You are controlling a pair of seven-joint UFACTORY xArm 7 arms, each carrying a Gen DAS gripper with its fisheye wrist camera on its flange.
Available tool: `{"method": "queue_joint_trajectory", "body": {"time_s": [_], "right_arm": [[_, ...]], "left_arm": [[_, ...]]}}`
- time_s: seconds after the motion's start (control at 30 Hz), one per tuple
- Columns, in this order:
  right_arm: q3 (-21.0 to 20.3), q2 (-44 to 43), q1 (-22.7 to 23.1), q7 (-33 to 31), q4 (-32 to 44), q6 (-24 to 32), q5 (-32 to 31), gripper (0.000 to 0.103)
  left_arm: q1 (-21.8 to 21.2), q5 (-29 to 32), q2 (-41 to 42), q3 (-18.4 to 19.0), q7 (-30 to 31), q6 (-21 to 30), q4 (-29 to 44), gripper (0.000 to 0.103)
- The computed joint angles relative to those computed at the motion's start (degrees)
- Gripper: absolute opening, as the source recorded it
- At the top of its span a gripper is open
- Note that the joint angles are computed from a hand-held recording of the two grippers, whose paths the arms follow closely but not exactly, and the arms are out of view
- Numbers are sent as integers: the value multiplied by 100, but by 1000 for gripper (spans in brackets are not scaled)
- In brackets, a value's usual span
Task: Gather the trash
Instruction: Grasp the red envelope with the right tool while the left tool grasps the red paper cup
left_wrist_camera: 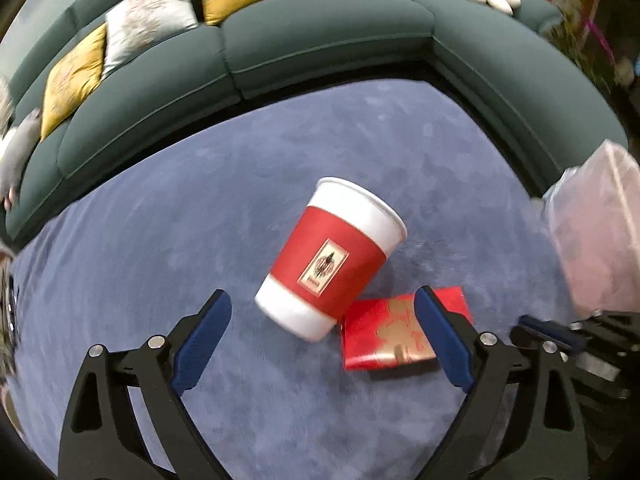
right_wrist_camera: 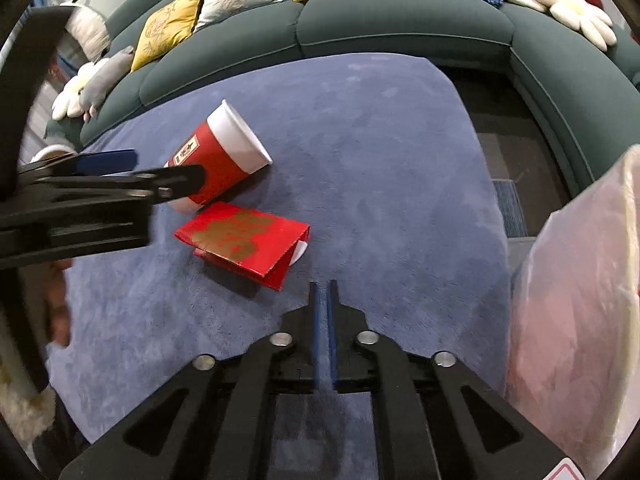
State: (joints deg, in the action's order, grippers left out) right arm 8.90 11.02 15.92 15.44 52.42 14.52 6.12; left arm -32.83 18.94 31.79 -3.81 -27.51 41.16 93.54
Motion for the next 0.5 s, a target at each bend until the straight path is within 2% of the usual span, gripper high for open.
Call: {"method": "queue_joint_trajectory", "body": {"time_s": [0.03, 0.07, 0.1, 0.13, 0.2, 0.3, 0.37, 0.5], "right_arm": [[-19, -30, 13, 42, -35, -25, -21, 21], [-44, -45, 35, 95, -56, -52, -70, 26], [-46, -57, 32, 100, -73, -78, -79, 27], [-20, -54, 16, 74, -77, -94, -41, 28], [18, -31, 1, 36, -66, -92, 15, 31], [11, 38, 60, 35, 9, -124, -66, 40], [41, 80, 62, -45, 64, -136, -78, 42], [119, 266, 92, -133, 338, -122, -14, 42]], "left_arm": [[-17, 26, 130, 12, 47, 99, 163, 87], [-20, 19, 219, 14, 82, 160, 269, 80], [18, -83, 361, -35, 193, 308, 463, 67], [-9, -94, 440, -5, 207, 468, 603, 62], [-41, -84, 433, 70, 73, 447, 591, 60], [-27, -120, 310, 112, -193, 358, 407, 52], [-92, 6, 137, 223, -548, 377, 184, 49], [52, -60, -289, 174, -1178, 147, -474, 47]]}}
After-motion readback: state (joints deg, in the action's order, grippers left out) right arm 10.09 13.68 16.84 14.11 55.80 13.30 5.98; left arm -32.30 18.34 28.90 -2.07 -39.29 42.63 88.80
